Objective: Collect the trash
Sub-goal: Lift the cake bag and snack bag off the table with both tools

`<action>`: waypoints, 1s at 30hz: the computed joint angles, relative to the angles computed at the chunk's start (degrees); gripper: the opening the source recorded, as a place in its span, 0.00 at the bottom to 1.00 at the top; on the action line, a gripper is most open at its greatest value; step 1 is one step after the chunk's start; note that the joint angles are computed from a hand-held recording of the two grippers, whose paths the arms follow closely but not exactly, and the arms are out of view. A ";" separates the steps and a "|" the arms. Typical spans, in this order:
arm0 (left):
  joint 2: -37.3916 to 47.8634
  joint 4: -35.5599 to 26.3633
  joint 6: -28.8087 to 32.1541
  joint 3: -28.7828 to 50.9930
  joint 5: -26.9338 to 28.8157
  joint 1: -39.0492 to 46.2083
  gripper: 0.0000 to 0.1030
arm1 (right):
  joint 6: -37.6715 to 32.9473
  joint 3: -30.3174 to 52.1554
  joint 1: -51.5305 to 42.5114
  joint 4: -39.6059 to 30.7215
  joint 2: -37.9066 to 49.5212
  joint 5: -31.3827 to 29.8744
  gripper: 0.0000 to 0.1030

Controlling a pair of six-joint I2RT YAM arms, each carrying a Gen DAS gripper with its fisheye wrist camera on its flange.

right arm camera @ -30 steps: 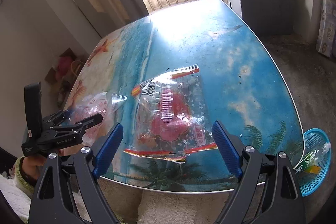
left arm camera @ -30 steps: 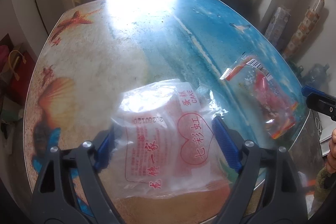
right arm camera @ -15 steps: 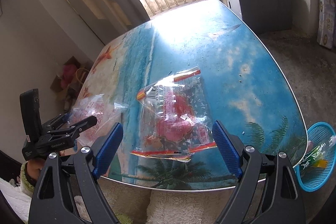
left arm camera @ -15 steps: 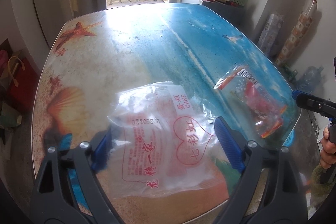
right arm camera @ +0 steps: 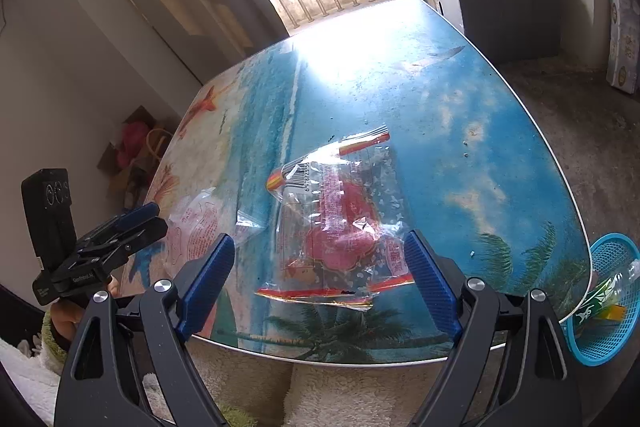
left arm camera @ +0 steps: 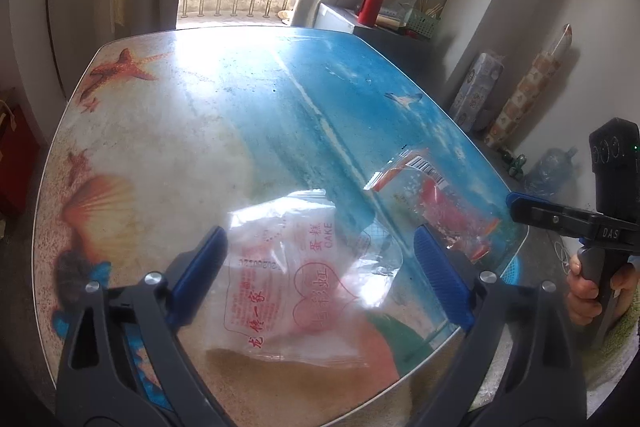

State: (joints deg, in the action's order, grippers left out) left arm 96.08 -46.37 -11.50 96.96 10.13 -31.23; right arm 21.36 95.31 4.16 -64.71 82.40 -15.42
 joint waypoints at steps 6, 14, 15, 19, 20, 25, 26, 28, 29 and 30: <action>-2.12 0.58 2.96 -0.82 0.21 -0.87 0.88 | 0.34 0.10 0.20 0.18 0.14 0.30 0.82; -1.27 -1.24 9.90 -3.05 -10.93 -7.44 0.88 | 1.33 -1.09 0.17 1.22 0.14 0.01 0.82; -1.02 -0.47 10.14 -3.80 -11.82 -7.75 0.88 | 1.47 -1.16 0.21 1.29 0.11 -0.02 0.82; 0.32 1.29 11.82 -5.77 -16.57 -8.74 0.88 | 1.80 -1.12 0.27 1.19 0.25 -0.13 0.82; 0.51 1.70 12.34 -6.16 -17.85 -9.00 0.88 | 1.85 -1.03 0.31 1.12 0.35 -0.10 0.82; 1.77 1.20 13.53 -5.66 -20.31 -9.51 0.88 | 2.20 -0.13 1.30 0.87 1.70 0.77 0.82; 2.11 1.00 13.55 -5.43 -20.82 -9.62 0.87 | 2.28 0.31 1.70 0.69 2.18 1.23 0.82; 2.86 0.17 13.35 -4.76 -21.62 -9.53 0.80 | 2.08 1.35 2.57 0.29 3.14 2.41 0.82; 2.92 -0.01 12.92 -4.52 -20.64 -8.88 0.77 | 1.99 2.10 3.20 -0.09 3.63 3.25 0.82; 3.10 -0.57 12.30 -4.10 -19.76 -8.30 0.74 | 1.75 2.71 3.75 -0.33 4.17 3.95 0.82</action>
State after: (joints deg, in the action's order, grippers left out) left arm 99.18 -46.95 0.80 92.86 -9.63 -39.54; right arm 23.11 98.02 7.91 -65.04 86.57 -11.47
